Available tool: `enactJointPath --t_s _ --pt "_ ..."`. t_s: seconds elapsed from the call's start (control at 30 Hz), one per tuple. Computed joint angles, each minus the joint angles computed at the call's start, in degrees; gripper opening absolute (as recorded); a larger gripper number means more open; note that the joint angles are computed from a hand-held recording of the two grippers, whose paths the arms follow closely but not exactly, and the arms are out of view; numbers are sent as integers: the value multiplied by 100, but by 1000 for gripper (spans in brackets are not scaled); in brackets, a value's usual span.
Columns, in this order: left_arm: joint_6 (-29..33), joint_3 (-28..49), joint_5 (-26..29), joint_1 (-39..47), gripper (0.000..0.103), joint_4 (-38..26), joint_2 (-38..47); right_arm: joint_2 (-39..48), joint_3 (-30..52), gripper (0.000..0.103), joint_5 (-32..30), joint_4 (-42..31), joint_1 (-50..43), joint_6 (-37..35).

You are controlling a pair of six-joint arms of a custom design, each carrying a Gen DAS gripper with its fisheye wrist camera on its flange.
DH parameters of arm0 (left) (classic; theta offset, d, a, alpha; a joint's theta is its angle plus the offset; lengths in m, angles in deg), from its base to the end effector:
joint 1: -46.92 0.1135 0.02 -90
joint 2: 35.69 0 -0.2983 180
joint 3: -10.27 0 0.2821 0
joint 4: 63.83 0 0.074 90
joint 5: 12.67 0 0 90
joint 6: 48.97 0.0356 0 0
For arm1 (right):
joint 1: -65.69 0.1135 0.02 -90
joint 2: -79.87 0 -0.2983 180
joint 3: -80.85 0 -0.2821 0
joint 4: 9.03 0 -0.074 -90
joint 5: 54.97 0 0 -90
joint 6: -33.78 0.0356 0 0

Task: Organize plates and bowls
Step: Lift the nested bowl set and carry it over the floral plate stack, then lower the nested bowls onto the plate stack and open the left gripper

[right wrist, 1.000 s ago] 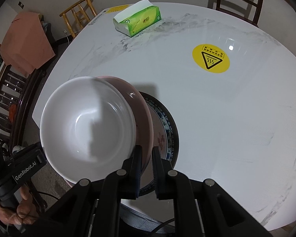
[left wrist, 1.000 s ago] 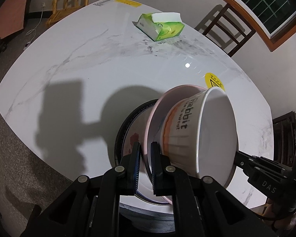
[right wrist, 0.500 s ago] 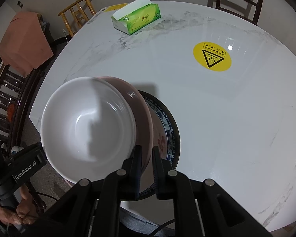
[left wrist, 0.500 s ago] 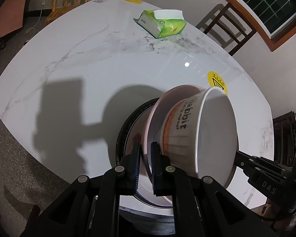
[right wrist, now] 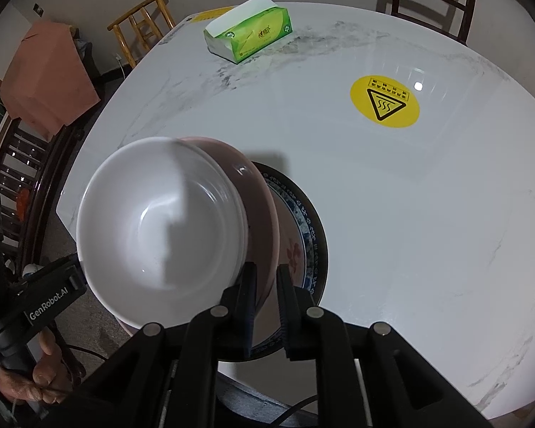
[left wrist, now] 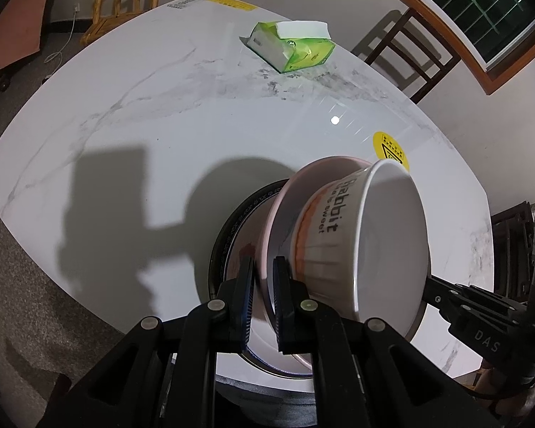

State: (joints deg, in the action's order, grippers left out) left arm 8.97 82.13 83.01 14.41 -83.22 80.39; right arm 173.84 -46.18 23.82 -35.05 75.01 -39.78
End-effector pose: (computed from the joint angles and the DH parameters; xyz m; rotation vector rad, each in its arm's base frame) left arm 0.3371 -0.2190 0.0867 0.0431 2.7673 -0.4626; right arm 0.2911 0.0548 0.1257 0.1168 2.7662 0.3903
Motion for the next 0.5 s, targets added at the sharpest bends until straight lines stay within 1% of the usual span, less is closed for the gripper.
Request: enactJointPath --t_s 0.13,0.23,0.3,0.33,0.37,0.4,0.43,0.47,0.5 --pt "13 -46 -132 -39 9 50 -48 -32 -58 15 68 88 11 -36" --pt "32 -129 -305 -83 14 123 -121 -53 -111 21 127 167 3 -54" --pt "48 -159 -393 -97 19 144 -150 -62 -159 30 154 233 -32 -64" --pt "41 -167 -419 -100 20 146 -158 -67 -179 32 172 255 -51 -47" --pt "40 -188 -442 -101 22 157 -174 -75 -213 36 167 300 -84 -41" --pt "35 -204 -475 -101 26 155 -185 -73 -238 41 151 336 -115 -50" --pt "34 -222 -544 -110 28 146 -204 -82 -281 44 151 389 -149 -54" --pt "66 -242 -592 -119 31 167 -219 -112 -336 49 156 441 -173 -54" --pt "112 -290 -647 -137 33 206 -252 -144 -393 51 140 484 -206 -72"
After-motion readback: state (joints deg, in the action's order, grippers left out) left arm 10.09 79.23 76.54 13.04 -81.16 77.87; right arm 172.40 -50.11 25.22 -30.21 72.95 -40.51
